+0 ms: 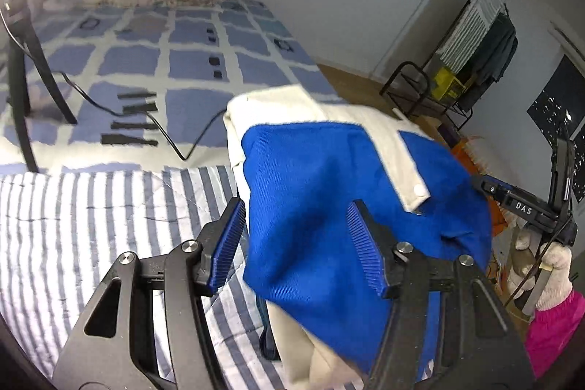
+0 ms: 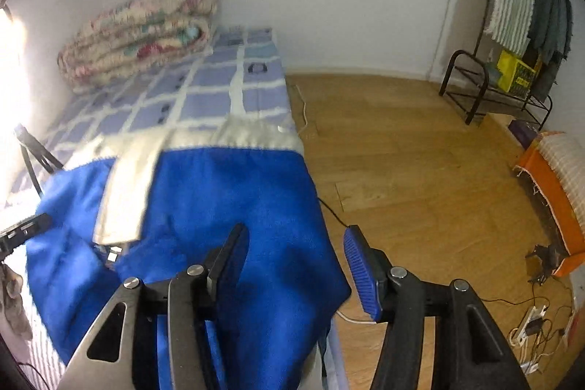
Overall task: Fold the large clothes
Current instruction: 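Set the bundle down on the dark garment and open both grippers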
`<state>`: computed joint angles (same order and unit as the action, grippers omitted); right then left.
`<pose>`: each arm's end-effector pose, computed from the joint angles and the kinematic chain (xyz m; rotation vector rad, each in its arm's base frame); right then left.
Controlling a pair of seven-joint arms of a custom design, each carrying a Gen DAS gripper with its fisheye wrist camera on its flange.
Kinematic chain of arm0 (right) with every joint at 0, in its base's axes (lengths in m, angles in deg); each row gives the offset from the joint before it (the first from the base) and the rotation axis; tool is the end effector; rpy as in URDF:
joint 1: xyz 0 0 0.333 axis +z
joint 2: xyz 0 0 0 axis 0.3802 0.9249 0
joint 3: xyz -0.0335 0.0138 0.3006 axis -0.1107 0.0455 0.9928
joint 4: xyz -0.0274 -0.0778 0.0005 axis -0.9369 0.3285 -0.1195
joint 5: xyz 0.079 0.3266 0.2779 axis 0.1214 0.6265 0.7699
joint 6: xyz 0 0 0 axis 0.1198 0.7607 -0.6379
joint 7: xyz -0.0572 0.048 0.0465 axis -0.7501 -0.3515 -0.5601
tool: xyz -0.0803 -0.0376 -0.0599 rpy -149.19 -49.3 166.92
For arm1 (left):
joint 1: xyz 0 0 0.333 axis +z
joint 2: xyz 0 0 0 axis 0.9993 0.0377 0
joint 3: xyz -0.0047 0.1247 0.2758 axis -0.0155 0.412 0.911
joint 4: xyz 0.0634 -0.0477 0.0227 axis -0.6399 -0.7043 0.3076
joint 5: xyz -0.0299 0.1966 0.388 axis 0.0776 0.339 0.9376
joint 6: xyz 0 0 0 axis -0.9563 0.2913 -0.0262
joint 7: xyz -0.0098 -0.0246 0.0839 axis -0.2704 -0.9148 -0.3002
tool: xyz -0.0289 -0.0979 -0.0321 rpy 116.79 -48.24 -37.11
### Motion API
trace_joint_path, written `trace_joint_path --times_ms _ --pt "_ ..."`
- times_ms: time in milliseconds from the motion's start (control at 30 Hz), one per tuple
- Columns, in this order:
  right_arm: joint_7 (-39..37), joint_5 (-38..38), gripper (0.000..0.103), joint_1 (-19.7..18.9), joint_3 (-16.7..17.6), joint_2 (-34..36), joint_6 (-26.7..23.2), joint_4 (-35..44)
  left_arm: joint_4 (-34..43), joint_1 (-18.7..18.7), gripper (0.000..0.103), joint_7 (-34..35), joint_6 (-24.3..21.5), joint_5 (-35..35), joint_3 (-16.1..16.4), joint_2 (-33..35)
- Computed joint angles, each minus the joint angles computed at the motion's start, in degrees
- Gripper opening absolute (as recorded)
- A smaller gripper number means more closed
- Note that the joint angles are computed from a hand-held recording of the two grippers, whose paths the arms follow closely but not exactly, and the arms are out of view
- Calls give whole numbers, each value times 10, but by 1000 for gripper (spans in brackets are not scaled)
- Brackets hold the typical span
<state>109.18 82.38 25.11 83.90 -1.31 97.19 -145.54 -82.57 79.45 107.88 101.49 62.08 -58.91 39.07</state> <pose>0.6107 -0.0055 0.6383 -1.8652 1.7245 -0.6379 0.6954 -0.2208 0.5796 -1.9882 1.7330 -1.1723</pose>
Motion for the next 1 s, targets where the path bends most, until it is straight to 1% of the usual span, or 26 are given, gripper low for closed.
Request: trace_joint_path --times_ms 167,267,300,367,400,533,567,600,667,733,833,867,967,1000 --pt "13 -2 56 8 9 -30 6 -10 -64 -4 62 4 15 21 2 -76" --pt "21 -11 56 15 16 -77 9 -46 -119 -8 62 2 22 43 0 -141" --pt "23 -14 56 17 18 -83 10 -49 -138 -10 62 -1 23 51 -1 -164" --pt "32 -16 56 23 22 -126 7 -79 -173 -14 62 -6 17 61 -7 -212" --pt "35 -17 56 25 23 -140 4 -88 -190 -16 62 -7 9 67 -10 -239" --pt "39 -15 56 42 28 -243 -30 -130 -258 -29 62 -10 -28 76 -24 -359" --pt "38 -14 56 45 28 -255 -42 -129 -268 -32 62 -8 -46 77 -27 -387" --pt "40 -23 56 45 36 -281 -66 -129 -277 -37 62 -4 -58 77 -29 -410" --pt "43 -33 56 47 45 -324 -90 -130 -301 -38 62 -9 -80 93 -44 -476" --pt "48 -30 56 55 48 -363 -114 -128 -313 -43 62 -10 -105 100 -52 -524" --pt "62 -49 56 49 67 -419 -148 -130 -330 -51 62 -26 -143 98 -62 -587" --pt "67 -50 58 52 70 -436 -159 -132 -337 -55 62 -28 -149 95 -61 -603" --pt "82 -43 68 63 73 -484 -182 -145 -355 -72 62 -37 -189 83 -65 -661" --pt "90 -38 68 67 75 -507 -194 -153 -359 -74 62 -41 -204 83 -70 -677"
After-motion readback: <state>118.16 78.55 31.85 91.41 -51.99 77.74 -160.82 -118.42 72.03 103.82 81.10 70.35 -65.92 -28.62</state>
